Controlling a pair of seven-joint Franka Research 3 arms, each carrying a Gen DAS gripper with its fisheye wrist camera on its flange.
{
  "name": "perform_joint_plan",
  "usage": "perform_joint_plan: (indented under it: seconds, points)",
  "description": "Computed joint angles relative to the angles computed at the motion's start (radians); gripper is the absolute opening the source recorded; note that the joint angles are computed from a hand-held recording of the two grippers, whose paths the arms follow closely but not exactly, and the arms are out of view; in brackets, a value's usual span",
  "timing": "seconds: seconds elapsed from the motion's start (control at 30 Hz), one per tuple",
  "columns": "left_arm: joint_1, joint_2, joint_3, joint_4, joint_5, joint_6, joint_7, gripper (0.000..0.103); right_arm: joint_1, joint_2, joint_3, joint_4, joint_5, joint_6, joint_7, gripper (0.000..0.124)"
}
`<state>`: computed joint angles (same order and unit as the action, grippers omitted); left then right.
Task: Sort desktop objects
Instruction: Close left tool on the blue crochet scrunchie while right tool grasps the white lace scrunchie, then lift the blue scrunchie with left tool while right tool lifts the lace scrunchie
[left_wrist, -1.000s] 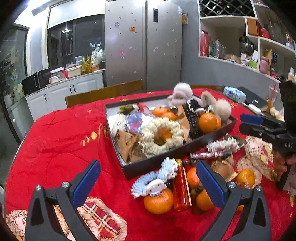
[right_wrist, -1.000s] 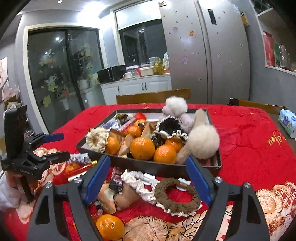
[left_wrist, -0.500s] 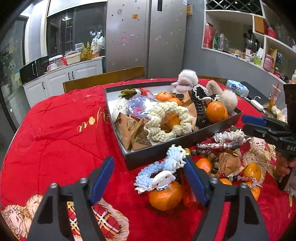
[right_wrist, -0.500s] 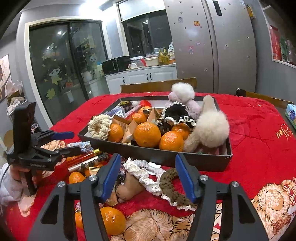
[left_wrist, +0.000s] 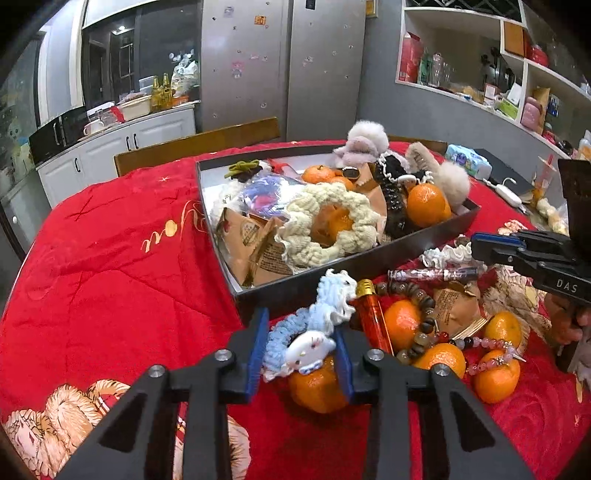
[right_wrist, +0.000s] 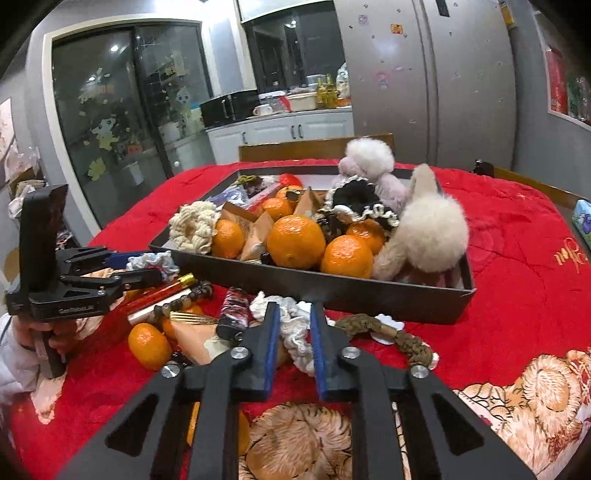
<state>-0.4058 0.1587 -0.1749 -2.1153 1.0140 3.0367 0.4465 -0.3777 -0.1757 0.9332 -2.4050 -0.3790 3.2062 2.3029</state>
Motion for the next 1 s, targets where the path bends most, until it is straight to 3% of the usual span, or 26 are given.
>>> perform_joint_plan:
  seconds: [0.1, 0.23, 0.37, 0.43, 0.5, 0.6, 0.67, 0.87, 1.0]
  points:
    - [-0.005, 0.000, 0.004, 0.004, 0.027, -0.006, -0.023, 0.035, 0.034, 0.008, -0.030, -0.001, 0.000, 0.001, -0.012, 0.014]
    - [-0.002, -0.002, 0.012, -0.004, 0.037, 0.021, -0.036, 0.023, 0.108, 0.021, -0.101, -0.004, 0.007, 0.007, -0.033, 0.016]
    - [-0.004, -0.005, 0.013, 0.000, 0.072, 0.017, -0.066, 0.023, 0.218, 0.048, -0.200, 0.005, 0.023, -0.010, -0.074, 0.022]
    - [-0.006, -0.006, 0.015, 0.002, 0.102, 0.016, -0.090, 0.023, 0.220, 0.052, -0.202, 0.018, -0.013, -0.044, -0.050, 0.023]
    - [-0.006, -0.007, 0.013, 0.005, 0.125, 0.013, -0.107, 0.023, 0.226, 0.053, -0.213, 0.023, -0.048, -0.050, -0.023, 0.016]
    - [-0.012, -0.011, 0.015, 0.013, 0.193, 0.000, -0.167, 0.023, 0.308, 0.064, -0.293, 0.020, -0.036, -0.042, -0.043, 0.010]
    - [-0.009, -0.012, 0.010, 0.017, 0.234, -0.002, -0.201, 0.023, 0.308, 0.062, -0.299, 0.024, -0.077, -0.052, -0.001, 0.009]
    - [0.004, -0.020, -0.010, 0.030, 0.347, -0.017, -0.291, 0.023, 0.446, 0.064, -0.444, 0.006, -0.040, -0.009, 0.004, 0.008]
    - [0.016, -0.027, -0.022, 0.034, 0.398, -0.021, -0.345, 0.023, 0.460, 0.047, -0.457, -0.010, 0.004, 0.031, -0.011, 0.008]
